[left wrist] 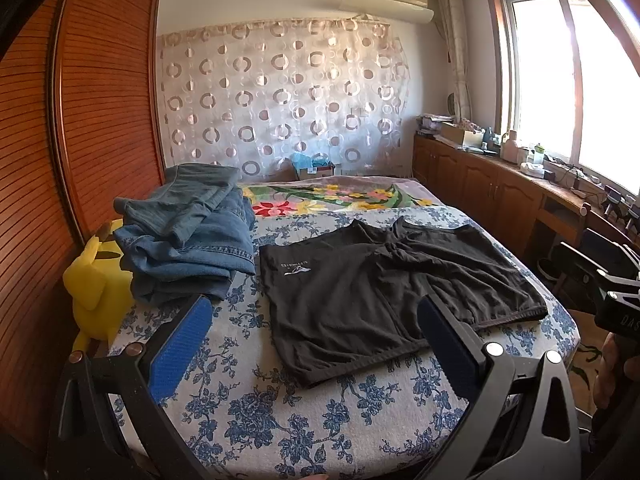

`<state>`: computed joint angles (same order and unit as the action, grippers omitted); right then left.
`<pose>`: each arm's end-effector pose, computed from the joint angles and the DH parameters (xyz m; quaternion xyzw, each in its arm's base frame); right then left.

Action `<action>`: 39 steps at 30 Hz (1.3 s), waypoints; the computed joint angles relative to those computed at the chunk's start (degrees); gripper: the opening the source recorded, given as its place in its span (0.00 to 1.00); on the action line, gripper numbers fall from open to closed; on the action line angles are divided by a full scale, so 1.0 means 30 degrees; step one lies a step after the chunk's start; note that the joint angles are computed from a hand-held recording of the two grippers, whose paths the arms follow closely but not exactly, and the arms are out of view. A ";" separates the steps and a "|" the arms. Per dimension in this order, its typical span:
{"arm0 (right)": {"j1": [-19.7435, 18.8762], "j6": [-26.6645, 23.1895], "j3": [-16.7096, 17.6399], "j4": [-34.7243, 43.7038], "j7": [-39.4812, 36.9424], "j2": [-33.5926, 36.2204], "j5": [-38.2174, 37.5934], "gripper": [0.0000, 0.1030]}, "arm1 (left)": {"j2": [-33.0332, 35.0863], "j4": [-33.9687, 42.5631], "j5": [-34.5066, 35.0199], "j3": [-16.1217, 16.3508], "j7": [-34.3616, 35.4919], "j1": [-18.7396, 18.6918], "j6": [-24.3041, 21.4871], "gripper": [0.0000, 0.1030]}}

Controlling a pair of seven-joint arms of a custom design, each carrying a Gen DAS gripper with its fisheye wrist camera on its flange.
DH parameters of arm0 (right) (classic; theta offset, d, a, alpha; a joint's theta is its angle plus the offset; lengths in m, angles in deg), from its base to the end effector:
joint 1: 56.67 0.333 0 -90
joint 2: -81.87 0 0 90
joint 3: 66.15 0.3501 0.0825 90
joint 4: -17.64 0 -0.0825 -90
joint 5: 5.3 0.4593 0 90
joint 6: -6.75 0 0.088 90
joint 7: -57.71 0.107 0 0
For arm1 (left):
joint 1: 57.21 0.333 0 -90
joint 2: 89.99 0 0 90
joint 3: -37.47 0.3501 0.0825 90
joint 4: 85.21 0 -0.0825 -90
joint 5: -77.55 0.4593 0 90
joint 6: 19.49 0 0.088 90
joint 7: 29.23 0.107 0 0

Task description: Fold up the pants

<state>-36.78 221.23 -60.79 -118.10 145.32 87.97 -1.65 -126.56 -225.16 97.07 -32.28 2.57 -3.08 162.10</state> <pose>0.5432 0.2456 0.4143 -0.6707 0.4468 -0.3233 0.4960 0.5157 -0.2239 0.4559 -0.6508 0.5578 -0.3336 0.3924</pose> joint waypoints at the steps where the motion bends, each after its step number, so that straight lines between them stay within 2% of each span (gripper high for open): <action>1: 0.0025 0.0001 0.0000 -0.0002 -0.0065 -0.0001 0.0077 1.00 | 0.0001 0.0000 0.0007 0.0001 -0.0005 0.0000 0.0000 1.00; 39: 0.0087 0.0060 0.0015 0.0033 -0.0130 0.0032 0.0192 1.00 | -0.0239 -0.0023 -0.0173 -0.0166 0.0050 0.0199 0.0182 1.00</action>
